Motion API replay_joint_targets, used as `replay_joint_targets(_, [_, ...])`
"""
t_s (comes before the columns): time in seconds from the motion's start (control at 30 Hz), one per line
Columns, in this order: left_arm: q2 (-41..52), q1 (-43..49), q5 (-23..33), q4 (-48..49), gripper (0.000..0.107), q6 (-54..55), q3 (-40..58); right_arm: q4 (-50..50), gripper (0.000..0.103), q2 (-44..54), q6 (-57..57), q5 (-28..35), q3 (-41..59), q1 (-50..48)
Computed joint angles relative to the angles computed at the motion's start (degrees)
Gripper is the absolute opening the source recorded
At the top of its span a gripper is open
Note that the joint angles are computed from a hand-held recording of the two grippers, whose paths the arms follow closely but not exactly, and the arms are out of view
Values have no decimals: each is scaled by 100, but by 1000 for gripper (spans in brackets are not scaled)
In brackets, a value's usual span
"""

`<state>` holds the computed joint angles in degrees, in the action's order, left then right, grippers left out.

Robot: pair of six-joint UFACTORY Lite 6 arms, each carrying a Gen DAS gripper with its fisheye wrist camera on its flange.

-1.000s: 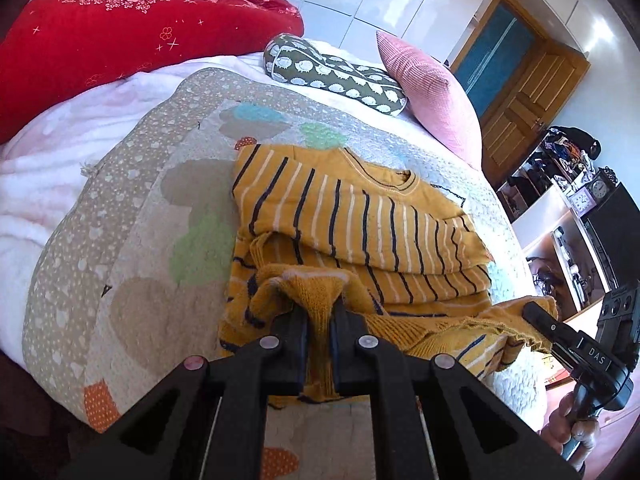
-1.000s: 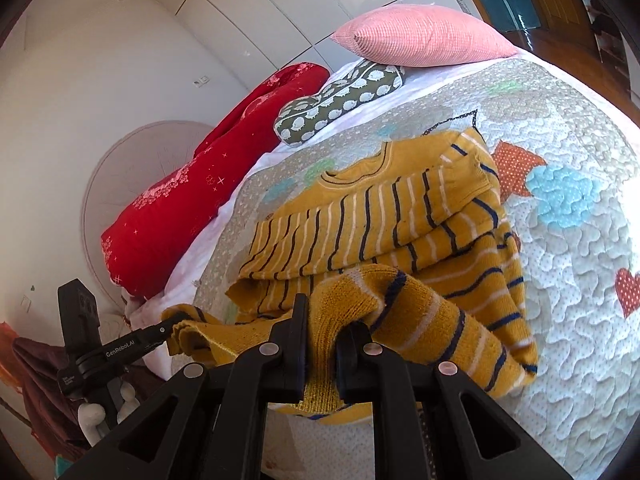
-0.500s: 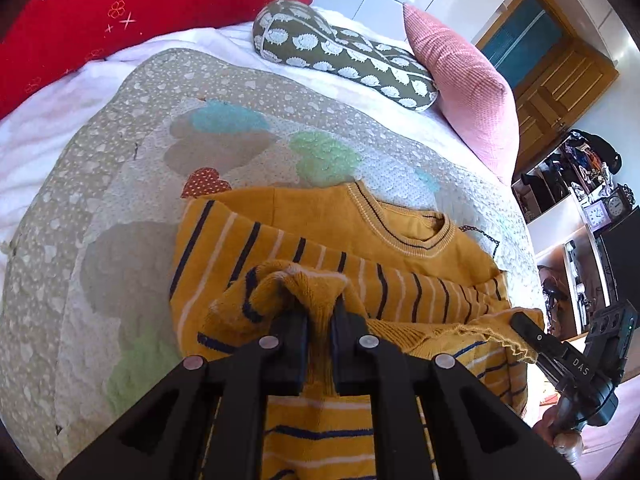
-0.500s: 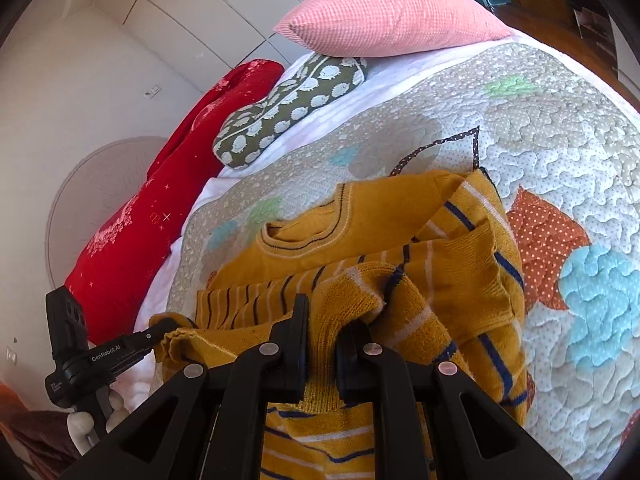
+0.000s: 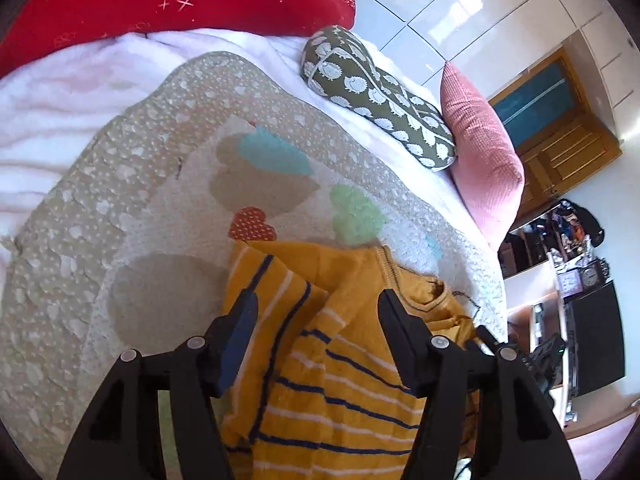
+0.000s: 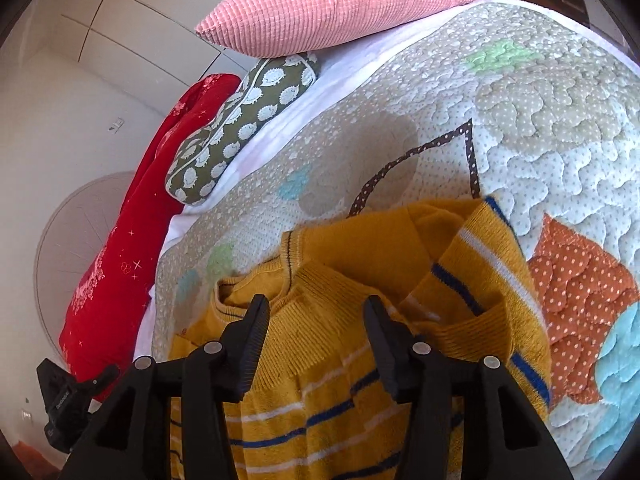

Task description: Fold small clothes

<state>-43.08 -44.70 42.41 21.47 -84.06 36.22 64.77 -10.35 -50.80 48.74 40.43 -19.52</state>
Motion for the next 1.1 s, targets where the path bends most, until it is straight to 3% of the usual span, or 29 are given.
replay_joint_targets(0.17, [338,-1644,1178,720,62,-1001,-95,-568,53,-1126,212,340,-257,-49])
replay_joint_targets(0.3, [770,-2811,1298,777,60,-1658,-366,-1232,53,-1967,731,318,-569,660])
replay_joint_targets(0.37, [1295,-3199,1574,835,20,-1728,-178,-1494,53,-2185,1177,65,-635,1293])
replay_joint_targets(0.5, [1558,-3845,2059,1236,19,-2456,-116,-2188,50,-2150,2433,-745,-537,2950])
replay_joint_targets(0.6, [1487,-4289,2168,1624,19,-3116,-366,-2914,34,-1554,3491,-1395,-190,4369])
replay_joint_targets(0.77, [912,-4905,2168,2179,19,-4152,-1044,-4020,33,444,4963,-2310,1015,5968])
replay_joint_targets(0.87, [689,-5030,2252,2178,18,-4037,-1039,-4421,33,2040,5463,-2218,2366,6274])
replay_joint_targets(0.97, [642,-5297,2461,2224,17,-4160,-1041,-5354,35,3432,6322,-1680,3889,6553])
replay_joint_targets(1.03, [387,-5244,2263,2257,17,-4265,-1301,-5914,35,3774,6688,-1490,4442,6724])
replay_joint_targets(1.1, [51,-5185,2053,2339,21,-4443,-1627,-5515,35,3500,6346,-1637,4325,6672])
